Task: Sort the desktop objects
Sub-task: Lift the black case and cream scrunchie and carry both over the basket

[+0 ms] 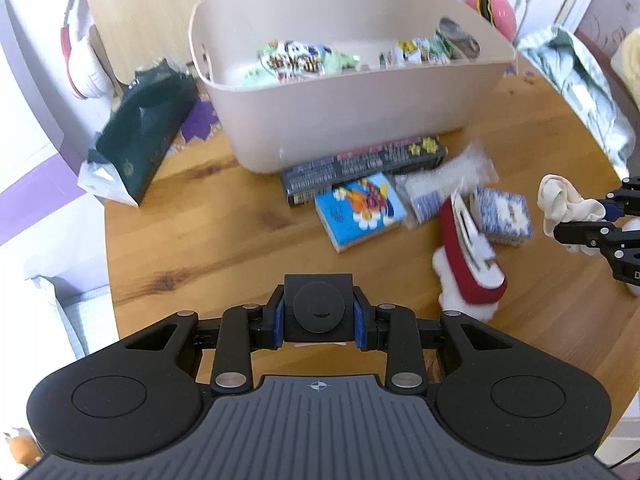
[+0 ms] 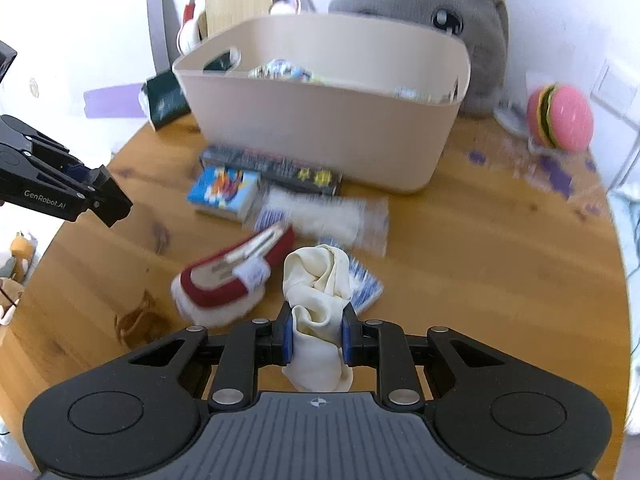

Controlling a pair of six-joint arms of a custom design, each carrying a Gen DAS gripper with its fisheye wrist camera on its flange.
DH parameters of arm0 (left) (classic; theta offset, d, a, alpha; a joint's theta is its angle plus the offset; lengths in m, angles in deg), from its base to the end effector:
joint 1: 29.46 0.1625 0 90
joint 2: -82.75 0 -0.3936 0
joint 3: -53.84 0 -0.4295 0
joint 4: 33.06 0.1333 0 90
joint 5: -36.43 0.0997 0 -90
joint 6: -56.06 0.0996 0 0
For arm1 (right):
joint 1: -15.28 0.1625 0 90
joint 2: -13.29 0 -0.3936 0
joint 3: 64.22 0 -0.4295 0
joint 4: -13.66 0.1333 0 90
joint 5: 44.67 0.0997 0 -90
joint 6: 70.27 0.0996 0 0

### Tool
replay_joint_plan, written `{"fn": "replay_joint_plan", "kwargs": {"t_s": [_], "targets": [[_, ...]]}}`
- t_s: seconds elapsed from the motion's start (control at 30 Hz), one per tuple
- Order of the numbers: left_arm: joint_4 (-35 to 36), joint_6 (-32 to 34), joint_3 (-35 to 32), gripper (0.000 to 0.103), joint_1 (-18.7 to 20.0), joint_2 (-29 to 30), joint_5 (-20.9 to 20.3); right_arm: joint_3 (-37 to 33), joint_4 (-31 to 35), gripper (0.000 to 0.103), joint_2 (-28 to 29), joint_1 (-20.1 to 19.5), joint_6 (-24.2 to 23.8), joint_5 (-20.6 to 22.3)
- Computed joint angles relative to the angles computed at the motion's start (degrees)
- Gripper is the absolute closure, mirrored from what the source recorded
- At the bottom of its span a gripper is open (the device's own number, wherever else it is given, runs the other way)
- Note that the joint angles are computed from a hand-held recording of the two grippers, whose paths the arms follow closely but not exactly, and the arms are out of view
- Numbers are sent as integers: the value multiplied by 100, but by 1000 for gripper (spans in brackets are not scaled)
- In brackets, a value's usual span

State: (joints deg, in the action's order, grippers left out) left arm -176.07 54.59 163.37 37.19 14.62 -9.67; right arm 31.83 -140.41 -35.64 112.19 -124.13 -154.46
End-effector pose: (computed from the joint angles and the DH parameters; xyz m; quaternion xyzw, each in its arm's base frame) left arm -0.0444 -0.6135 0.1935 0.1380 0.9132 -0.1715 0.3430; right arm 0.1799 -0.6567 0.0839 0.4710 -0.8533 0.0655 0.2137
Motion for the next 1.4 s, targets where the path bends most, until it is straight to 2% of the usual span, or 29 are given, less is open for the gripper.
{"fn": "replay_joint_plan", "kwargs": {"t_s": [0.33,0.53,0.67,0.93,1.03,1.27,1.4], "targets": [[140,139,-483,71,-156,63,77,-491,-67,83,100,209,-126,487],[-117,436,-840,71,-199,245,234,-937,-84,83,269,313,-248,749],[-348,694,-1101,71,-223,405,281,-1202,-194,83,432,367,-523,832],[-734,929,-1774,71,-256,850,223,-1779,-317,83,791,459,-841,934],[-755,844,-2068,71,-209,1074,164,-2036,-331,83,956,486,-822,993],[-944,913,-2625,71,-139,1689,419,-2697,-297,83,1445,525,-639,1050],[-1065,823,-2850,71,-72,2005,506,-3059,-45,83,1748,533,-486,1003]]}}
